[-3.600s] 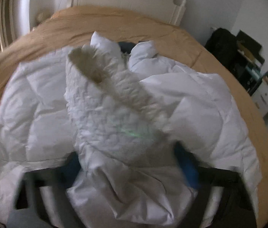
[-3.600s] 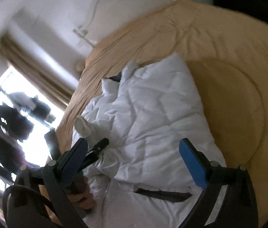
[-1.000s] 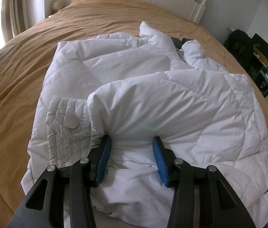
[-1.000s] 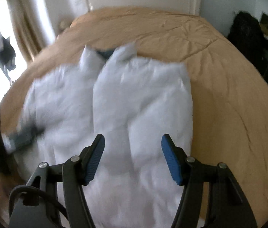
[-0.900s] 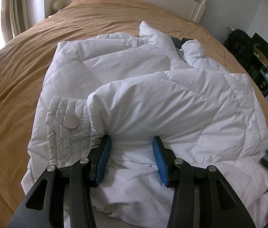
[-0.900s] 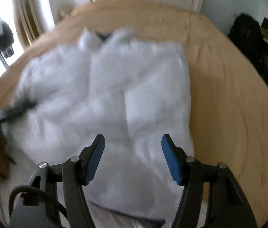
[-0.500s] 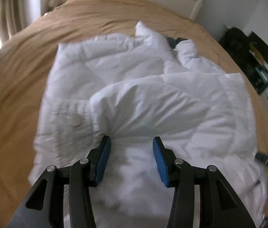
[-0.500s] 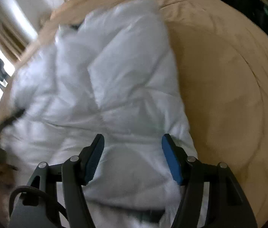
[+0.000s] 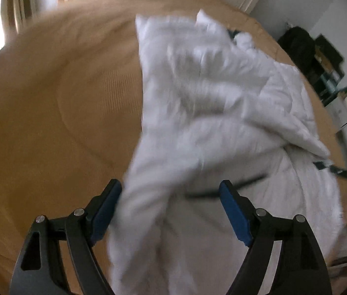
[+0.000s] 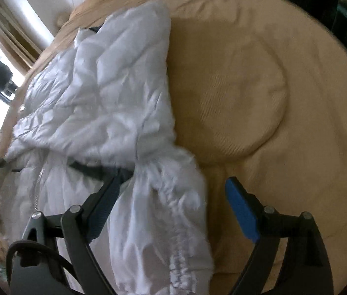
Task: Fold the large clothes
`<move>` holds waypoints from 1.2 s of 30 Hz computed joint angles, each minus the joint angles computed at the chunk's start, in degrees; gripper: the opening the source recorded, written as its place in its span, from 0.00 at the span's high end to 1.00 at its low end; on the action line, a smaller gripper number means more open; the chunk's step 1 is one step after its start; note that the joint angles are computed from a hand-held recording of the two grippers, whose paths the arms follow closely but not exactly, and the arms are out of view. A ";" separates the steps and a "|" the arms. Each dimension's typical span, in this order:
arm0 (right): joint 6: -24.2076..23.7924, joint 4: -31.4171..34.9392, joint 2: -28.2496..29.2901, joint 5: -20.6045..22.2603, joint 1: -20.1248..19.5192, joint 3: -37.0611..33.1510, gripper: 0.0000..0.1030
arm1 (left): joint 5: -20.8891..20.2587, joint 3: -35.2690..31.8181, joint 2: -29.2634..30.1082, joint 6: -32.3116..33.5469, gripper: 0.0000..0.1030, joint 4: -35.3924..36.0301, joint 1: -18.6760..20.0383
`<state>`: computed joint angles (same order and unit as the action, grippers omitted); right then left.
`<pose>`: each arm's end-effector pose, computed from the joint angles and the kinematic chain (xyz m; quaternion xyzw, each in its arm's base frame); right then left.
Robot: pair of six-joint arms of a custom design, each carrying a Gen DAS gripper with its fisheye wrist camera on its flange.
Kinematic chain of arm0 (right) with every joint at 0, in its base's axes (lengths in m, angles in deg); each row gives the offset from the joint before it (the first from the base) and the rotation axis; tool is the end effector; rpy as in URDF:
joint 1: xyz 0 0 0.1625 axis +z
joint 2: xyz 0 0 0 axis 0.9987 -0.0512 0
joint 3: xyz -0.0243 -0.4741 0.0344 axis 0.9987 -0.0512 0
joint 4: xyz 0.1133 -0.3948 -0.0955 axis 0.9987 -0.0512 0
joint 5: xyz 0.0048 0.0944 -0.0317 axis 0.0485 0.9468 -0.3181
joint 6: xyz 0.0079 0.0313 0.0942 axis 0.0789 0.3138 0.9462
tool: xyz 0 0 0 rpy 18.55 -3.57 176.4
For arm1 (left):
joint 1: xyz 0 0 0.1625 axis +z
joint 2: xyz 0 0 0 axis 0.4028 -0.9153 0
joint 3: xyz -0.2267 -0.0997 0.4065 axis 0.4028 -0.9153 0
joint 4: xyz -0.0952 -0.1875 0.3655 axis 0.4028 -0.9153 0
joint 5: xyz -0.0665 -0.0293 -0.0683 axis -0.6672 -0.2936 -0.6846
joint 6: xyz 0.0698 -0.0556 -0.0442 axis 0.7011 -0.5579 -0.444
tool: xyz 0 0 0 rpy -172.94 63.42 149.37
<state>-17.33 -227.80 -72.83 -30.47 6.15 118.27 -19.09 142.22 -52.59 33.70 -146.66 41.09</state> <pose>0.1127 -0.4311 0.2350 0.1249 -0.9492 0.1481 0.2478 0.0381 -0.3613 0.3890 0.0113 0.9515 -0.2153 0.2197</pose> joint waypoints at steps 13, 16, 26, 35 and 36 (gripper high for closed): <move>0.82 5.12 -4.72 11.04 -1.79 1.80 0.81 | -0.12 -0.33 -2.62 -6.02 0.77 6.25 -2.33; 1.72 8.86 -9.10 12.40 0.14 1.97 0.82 | 1.05 -1.23 -7.25 -10.64 0.79 12.01 -7.32; 1.51 11.38 -10.93 9.32 -8.98 6.65 0.52 | -5.99 -0.62 -6.79 -8.68 0.70 9.70 2.51; -2.82 23.16 -22.06 13.17 -12.59 8.19 0.26 | -8.72 -2.03 -14.58 -10.01 0.53 19.32 -0.33; -3.13 24.65 -23.39 13.66 -13.11 8.49 0.26 | -9.23 -1.70 -16.18 -11.03 0.51 21.25 -1.16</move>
